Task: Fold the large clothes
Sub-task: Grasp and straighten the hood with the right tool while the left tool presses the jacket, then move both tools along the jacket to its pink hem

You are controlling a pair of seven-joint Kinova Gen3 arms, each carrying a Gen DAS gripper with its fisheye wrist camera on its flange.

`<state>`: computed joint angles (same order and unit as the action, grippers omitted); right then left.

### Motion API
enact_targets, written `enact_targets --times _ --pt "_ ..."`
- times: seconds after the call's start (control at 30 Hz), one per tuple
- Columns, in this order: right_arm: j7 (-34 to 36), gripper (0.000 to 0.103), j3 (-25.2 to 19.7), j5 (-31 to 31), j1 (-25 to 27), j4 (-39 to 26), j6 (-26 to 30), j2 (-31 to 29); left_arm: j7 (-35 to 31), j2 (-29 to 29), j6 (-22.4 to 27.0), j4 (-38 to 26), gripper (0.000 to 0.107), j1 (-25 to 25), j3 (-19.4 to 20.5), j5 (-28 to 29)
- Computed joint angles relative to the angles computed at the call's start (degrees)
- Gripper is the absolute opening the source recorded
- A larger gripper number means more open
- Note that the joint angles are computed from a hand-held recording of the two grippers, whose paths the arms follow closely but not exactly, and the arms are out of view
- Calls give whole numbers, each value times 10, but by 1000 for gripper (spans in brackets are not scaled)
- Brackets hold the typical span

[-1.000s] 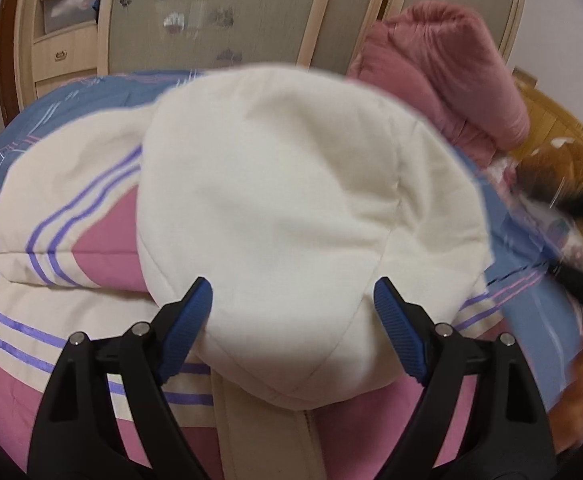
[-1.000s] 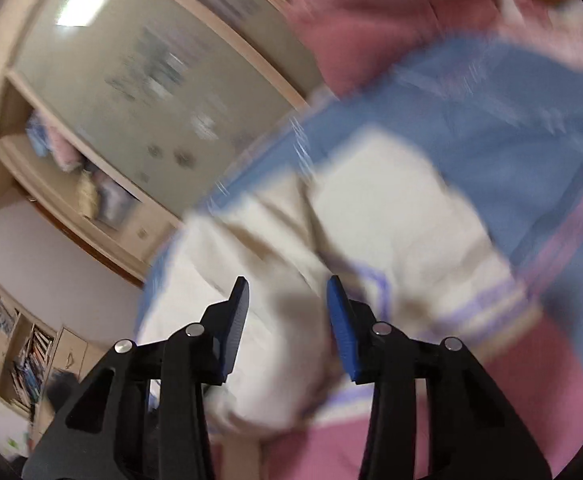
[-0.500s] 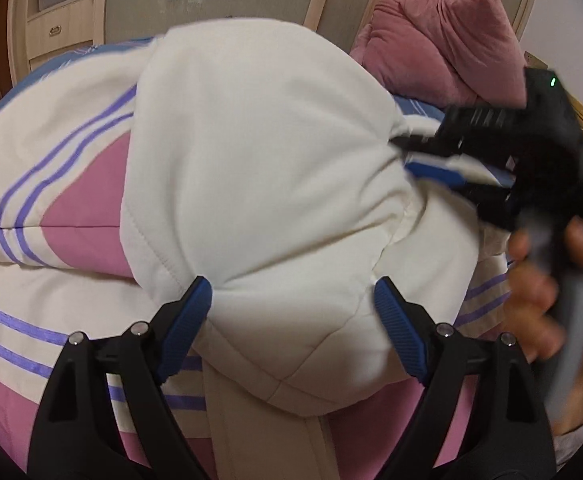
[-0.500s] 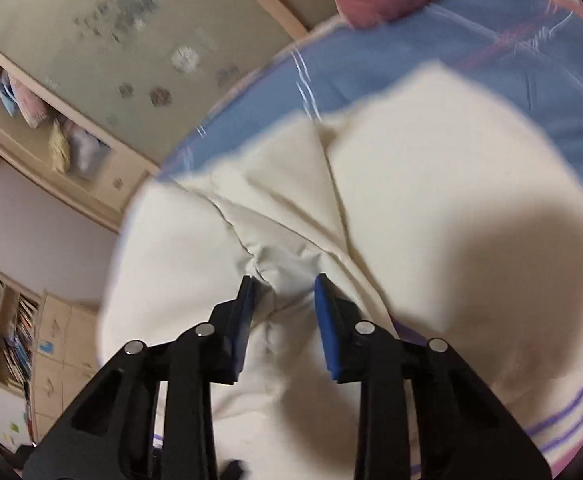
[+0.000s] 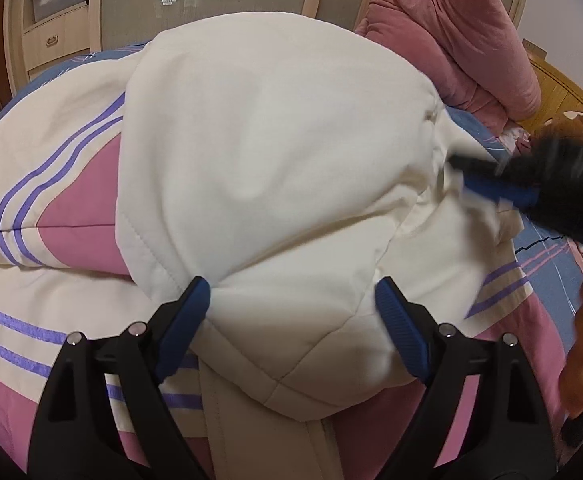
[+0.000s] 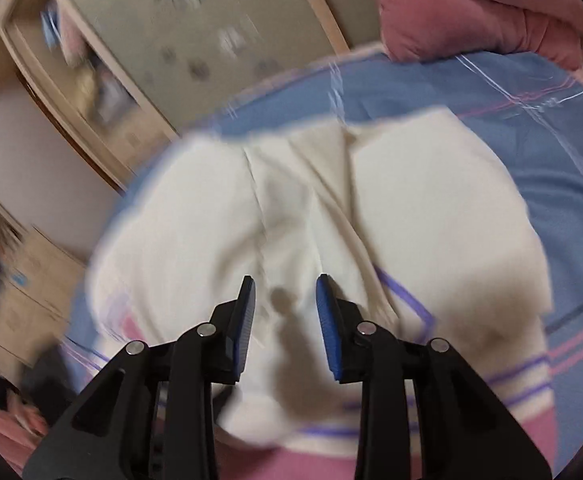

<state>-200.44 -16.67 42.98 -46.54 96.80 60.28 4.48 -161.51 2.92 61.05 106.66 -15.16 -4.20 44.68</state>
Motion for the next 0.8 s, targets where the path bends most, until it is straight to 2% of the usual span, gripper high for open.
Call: enact_targets --times 0.1,0.17,0.2,0.23,0.3,0.33,0.4,0.47,0.53,0.57,0.63,0.7,0.8 --pt "22 31 -41 -46 56 -1 0 36 11 -2 -1 2 87 4 2 -14" --pt "-3 32 -54 -32 59 26 -18 30 5 -12 6 3 87 1 -2 -12" --pt "-19 37 -54 -10 44 30 -13 22 -3 -17 19 1 87 -4 -9 -5" --pt "-42 44 -48 9 19 31 1 17 -21 -26 41 1 87 -16 -21 10" --pt "-88 81 -58 51 -34 29 48 -2 -52 -41 85 -2 89 -39 -47 29" --pt "-103 86 -58 63 -61 29 71 -5 -67 -48 102 -1 91 -51 -60 36" --pt "-105 88 -59 78 -114 21 117 -5 -91 -59 130 1 93 -81 -92 44" --pt "-112 88 -58 67 -167 4 164 6 -99 -55 165 -4 93 -112 -120 35" --pt "-146 88 -72 60 -196 2 184 15 -91 -41 189 -9 93 -140 -133 24" --pt "-152 88 -73 52 -195 5 181 19 -79 -29 193 -12 93 -151 -133 11" --pt "-160 88 -96 10 -161 15 147 35 -63 -9 198 -15 93 -165 -123 -15" --pt "-186 86 -107 -11 -148 15 134 54 -68 0 203 -9 93 -168 -137 -31" --pt "-249 86 -85 26 -204 40 92 28 -105 2 267 -15 93 -237 -113 -20"
